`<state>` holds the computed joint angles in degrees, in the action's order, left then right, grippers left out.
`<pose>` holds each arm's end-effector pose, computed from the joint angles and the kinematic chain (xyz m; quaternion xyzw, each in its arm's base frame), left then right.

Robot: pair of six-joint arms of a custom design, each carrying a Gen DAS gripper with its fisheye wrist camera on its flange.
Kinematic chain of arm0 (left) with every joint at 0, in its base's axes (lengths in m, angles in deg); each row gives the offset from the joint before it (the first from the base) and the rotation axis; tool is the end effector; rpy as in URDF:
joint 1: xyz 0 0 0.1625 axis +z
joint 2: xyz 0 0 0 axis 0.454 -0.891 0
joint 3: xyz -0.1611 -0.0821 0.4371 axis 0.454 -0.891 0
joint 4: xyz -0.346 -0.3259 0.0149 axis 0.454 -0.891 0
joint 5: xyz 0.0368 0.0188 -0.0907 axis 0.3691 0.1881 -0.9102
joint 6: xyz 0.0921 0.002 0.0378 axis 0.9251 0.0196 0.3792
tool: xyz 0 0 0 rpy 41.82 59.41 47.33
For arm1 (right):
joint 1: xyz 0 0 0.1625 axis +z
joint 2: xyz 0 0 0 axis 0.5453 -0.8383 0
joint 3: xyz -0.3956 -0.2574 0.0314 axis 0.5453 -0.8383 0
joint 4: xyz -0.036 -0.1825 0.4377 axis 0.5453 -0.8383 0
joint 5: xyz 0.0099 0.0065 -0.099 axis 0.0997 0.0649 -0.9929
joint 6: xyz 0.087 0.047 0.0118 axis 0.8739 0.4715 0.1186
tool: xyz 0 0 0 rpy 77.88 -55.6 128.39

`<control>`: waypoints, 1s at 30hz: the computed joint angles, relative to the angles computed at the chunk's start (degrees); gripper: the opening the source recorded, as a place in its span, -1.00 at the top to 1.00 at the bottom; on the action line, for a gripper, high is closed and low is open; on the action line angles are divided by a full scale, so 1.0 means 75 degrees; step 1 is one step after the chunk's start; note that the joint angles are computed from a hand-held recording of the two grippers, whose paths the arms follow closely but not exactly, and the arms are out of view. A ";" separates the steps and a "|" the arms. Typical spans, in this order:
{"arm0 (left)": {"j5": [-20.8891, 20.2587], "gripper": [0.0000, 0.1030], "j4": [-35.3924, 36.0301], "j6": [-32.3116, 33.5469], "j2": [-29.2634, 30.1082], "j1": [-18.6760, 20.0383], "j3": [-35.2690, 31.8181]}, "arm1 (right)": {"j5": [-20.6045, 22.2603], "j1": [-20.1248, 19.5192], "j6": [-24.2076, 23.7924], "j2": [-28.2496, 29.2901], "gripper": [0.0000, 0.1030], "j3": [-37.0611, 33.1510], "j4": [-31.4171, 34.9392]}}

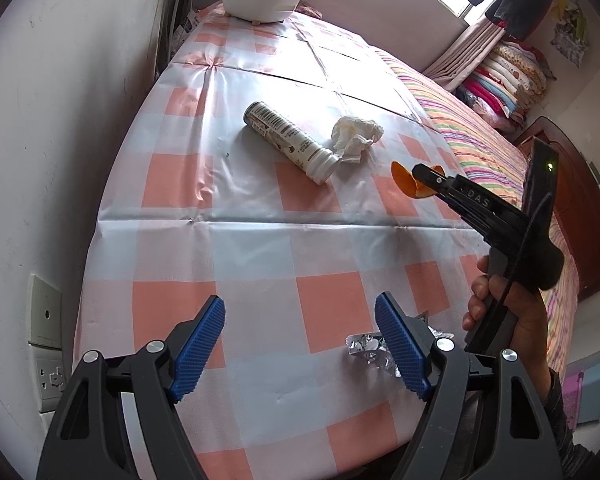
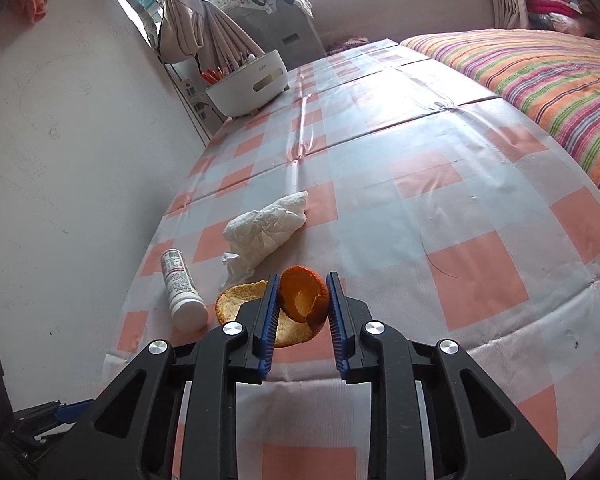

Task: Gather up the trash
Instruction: 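Grasp the white pill bottle with the left tool while the right tool holds the peel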

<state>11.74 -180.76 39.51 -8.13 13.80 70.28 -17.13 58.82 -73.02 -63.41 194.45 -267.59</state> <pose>-0.2149 -0.4378 0.1506 0.0707 0.9493 -0.2371 0.1940 0.1302 -0.5630 0.2023 0.1199 -0.9280 0.3207 0.1468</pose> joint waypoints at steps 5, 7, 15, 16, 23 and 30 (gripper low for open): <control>0.0201 -0.46 -0.0209 -0.0522 0.0163 0.0088 -0.0265 | 0.0369 0.0010 0.0057 -0.0378 0.57 0.0397 -0.0285; 0.0149 -0.46 -0.0406 -0.0740 0.0270 0.0206 -0.0425 | 0.0470 0.0055 0.0005 -0.0448 0.56 0.0574 -0.0362; 0.0699 -0.46 0.0500 -0.1965 0.0991 0.0507 -0.1568 | 0.0738 0.0093 -0.0349 -0.0547 0.56 0.0741 -0.0543; 0.0784 -0.46 0.0702 -0.2112 0.1107 0.0556 -0.1736 | 0.0826 0.0046 -0.0342 -0.0601 0.56 0.0767 -0.0546; 0.0645 -0.46 0.1579 -0.2755 0.1677 0.1020 -0.2641 | 0.1184 0.0020 -0.0349 -0.0690 0.56 0.0836 -0.0596; 0.0783 -0.46 0.2305 -0.3145 0.2203 0.1170 -0.3288 | 0.1585 -0.0054 -0.0317 -0.0829 0.56 0.0909 -0.0557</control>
